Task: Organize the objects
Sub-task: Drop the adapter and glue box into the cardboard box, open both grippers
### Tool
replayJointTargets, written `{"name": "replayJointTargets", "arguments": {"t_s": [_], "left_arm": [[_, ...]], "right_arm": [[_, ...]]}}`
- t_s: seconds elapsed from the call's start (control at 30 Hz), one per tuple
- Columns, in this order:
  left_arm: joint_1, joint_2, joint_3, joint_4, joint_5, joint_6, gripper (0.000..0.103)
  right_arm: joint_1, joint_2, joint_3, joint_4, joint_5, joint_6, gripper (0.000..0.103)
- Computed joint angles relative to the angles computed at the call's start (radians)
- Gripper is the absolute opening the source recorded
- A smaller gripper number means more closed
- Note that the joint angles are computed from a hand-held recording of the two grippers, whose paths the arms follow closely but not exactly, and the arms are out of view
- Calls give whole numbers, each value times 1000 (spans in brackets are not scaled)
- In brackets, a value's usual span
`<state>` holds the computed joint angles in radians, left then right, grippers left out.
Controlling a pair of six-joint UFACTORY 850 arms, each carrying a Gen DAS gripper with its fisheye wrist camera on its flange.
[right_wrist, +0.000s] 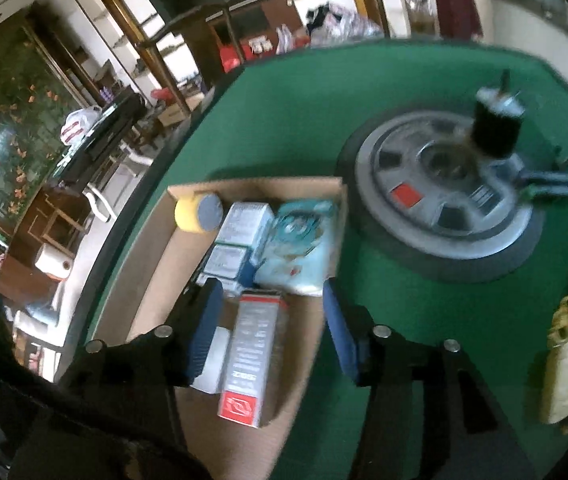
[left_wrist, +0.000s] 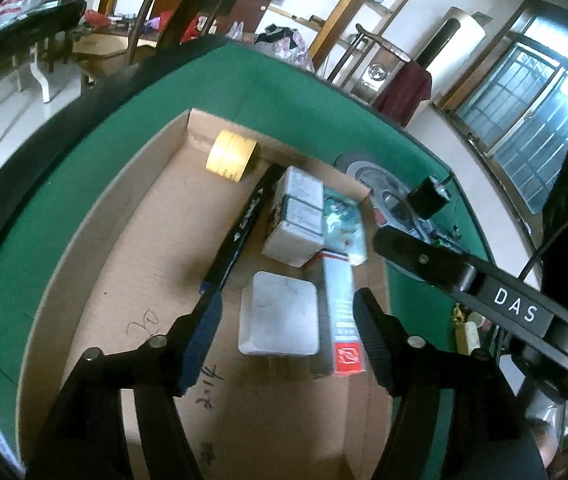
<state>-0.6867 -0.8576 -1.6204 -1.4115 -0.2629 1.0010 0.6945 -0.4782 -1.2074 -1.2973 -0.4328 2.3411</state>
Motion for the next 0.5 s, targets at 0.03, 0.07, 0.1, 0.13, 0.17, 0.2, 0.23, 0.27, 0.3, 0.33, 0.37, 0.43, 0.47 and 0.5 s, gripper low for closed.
{"name": "replayJointTargets", "arguments": {"t_s": [0.03, 0.07, 0.1, 0.13, 0.17, 0.2, 0.23, 0.27, 0.3, 0.33, 0.37, 0.43, 0.47, 0.5], "left_arm": [[-2, 14, 15, -42, 6, 39, 67], [-4, 22, 24, -68, 10, 64, 67], [-9, 34, 33, -81, 14, 76, 67], [-12, 42, 39, -79, 14, 77, 67], [-16, 51, 46, -79, 9, 81, 67], [-20, 57, 50, -74, 3, 81, 67], [-24, 60, 50, -64, -2, 76, 67], [-31, 65, 51, -40, -11, 64, 68], [-36, 66, 49, -22, -18, 53, 68], [-40, 67, 48, -11, -27, 47, 68], [-47, 69, 48, -7, -36, 44, 67], [-65, 64, 35, 24, -59, 21, 68], [-73, 58, 25, 46, -68, 2, 68], [-87, 50, 9, 81, -79, -27, 67]], "right_arm": [[6, 14, 15, -9, -19, 6, 52], [12, 25, 29, -19, -33, 12, 52], [18, 41, 48, -28, -46, 17, 52], [25, 60, 72, -40, -59, 28, 52], [32, 78, 95, -49, -72, 36, 52], [38, 91, 111, -54, -83, 38, 52], [45, 106, 128, -54, -98, 38, 52], [54, 135, 163, -61, -125, 50, 52], [60, 165, 196, -61, -149, 56, 52], [73, 185, 221, -53, -186, 66, 52], [85, 218, 261, -43, -227, 84, 52], [111, 297, 358, -18, -304, 144, 57], [120, 336, 400, -3, -333, 171, 58], [130, 372, 442, 13, -358, 203, 60]]}}
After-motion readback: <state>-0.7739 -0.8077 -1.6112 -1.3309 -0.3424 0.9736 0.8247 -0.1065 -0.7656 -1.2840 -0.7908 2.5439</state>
